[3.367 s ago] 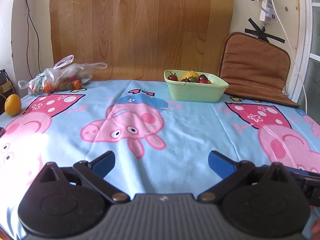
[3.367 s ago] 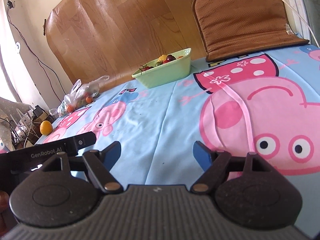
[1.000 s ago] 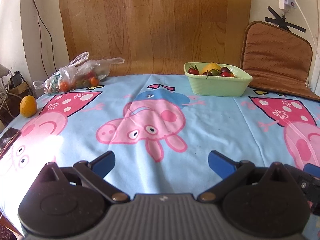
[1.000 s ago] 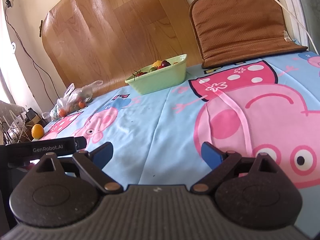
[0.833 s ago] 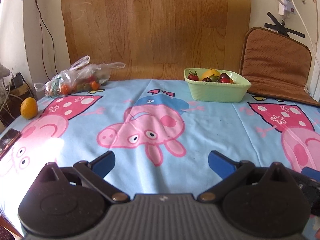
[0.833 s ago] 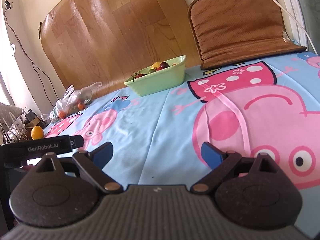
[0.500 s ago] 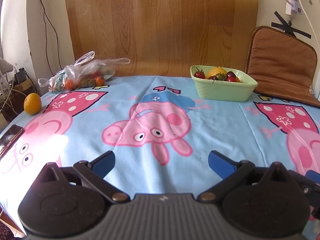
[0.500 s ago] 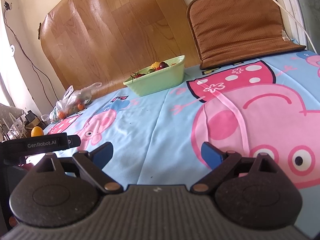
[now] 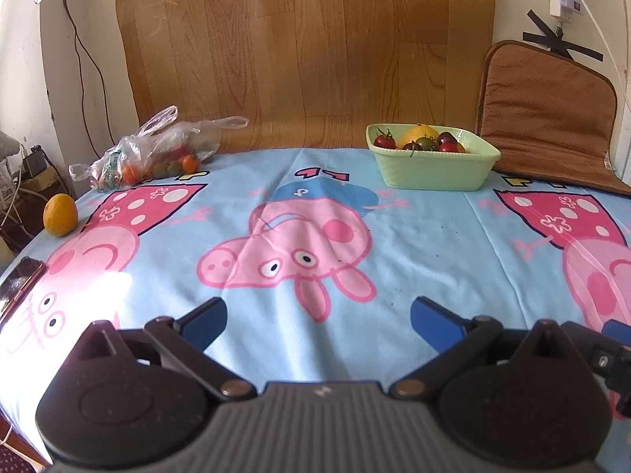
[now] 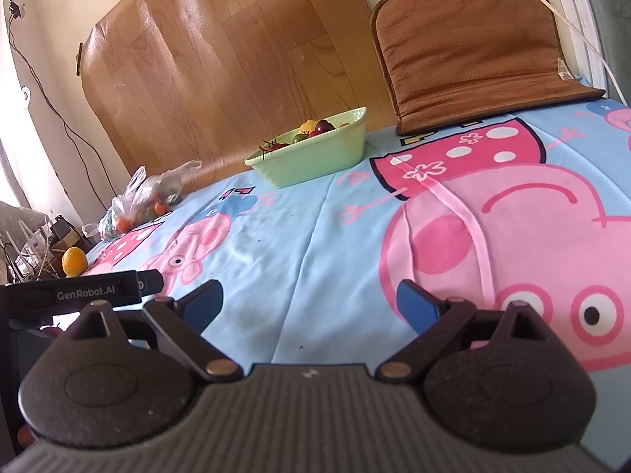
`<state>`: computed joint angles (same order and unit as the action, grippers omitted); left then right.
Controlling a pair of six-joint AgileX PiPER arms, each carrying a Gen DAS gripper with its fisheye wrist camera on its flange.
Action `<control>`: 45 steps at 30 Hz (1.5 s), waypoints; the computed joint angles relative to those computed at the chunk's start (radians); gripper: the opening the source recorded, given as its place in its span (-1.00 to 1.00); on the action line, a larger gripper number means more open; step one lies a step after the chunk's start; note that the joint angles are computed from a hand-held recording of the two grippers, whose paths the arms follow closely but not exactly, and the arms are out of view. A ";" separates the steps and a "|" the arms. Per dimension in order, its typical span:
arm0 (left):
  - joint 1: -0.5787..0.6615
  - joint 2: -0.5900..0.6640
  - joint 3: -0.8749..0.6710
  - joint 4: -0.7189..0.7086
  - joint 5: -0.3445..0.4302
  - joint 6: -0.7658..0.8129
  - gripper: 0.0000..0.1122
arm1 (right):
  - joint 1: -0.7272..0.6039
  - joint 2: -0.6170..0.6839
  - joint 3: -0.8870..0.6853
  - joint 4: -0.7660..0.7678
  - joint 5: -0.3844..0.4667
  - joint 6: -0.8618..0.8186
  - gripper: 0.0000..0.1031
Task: Organize fruits
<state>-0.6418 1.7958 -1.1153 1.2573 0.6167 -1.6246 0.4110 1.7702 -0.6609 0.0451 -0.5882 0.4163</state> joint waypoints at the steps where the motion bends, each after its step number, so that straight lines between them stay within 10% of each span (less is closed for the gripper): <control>1: 0.003 0.000 -0.002 -0.009 -0.003 0.007 0.83 | -0.001 0.001 0.000 -0.002 -0.002 0.001 0.87; 45: -0.010 0.027 -0.017 -0.014 0.072 0.007 0.83 | 0.002 0.004 0.007 -0.014 -0.011 0.009 0.87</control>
<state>-0.6517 1.8224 -1.1322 1.2433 0.6882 -1.6176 0.4130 1.7737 -0.6543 0.0315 -0.5991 0.4257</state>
